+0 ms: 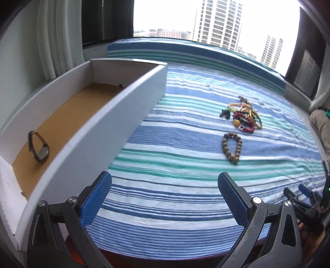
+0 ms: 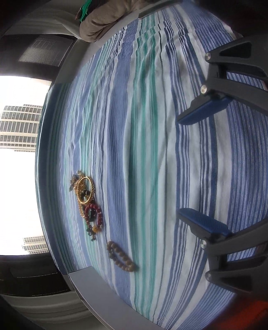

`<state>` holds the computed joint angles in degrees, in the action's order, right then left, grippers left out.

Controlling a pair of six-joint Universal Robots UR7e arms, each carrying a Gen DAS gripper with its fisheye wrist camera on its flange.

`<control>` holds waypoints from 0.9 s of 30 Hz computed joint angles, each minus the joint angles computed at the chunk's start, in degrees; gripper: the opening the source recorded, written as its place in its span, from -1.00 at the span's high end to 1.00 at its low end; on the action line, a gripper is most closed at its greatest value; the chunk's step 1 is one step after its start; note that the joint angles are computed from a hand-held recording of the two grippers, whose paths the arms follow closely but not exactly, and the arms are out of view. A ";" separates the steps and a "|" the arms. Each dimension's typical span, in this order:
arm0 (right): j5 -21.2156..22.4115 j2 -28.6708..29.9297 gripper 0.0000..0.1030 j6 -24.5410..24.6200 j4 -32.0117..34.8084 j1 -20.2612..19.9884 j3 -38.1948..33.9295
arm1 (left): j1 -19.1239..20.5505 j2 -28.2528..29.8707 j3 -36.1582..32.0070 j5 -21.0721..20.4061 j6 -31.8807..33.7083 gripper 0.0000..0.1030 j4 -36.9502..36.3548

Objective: Organize jewelry

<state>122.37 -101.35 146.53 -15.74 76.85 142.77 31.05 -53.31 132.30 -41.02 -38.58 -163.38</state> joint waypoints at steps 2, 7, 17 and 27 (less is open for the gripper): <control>0.02 0.45 -0.64 0.12 0.18 -0.72 -0.05 | 0.48 3.83 -1.74 -2.59 1.69 -0.99 -0.74; -1.61 0.31 -0.68 0.41 1.38 -2.46 -0.11 | 2.00 8.83 -3.16 -5.58 1.76 -0.98 -1.33; -2.89 -0.16 -0.75 -0.52 1.37 -3.31 0.17 | 1.58 10.75 -3.36 -4.59 0.03 -0.99 2.06; 1.79 2.57 -0.75 3.99 6.85 -0.61 -2.78 | 1.75 10.12 -2.97 -5.03 0.62 -0.99 2.12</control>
<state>124.16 -98.79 150.52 -8.89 76.25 139.99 32.81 -43.19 129.33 -46.05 -37.96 -161.26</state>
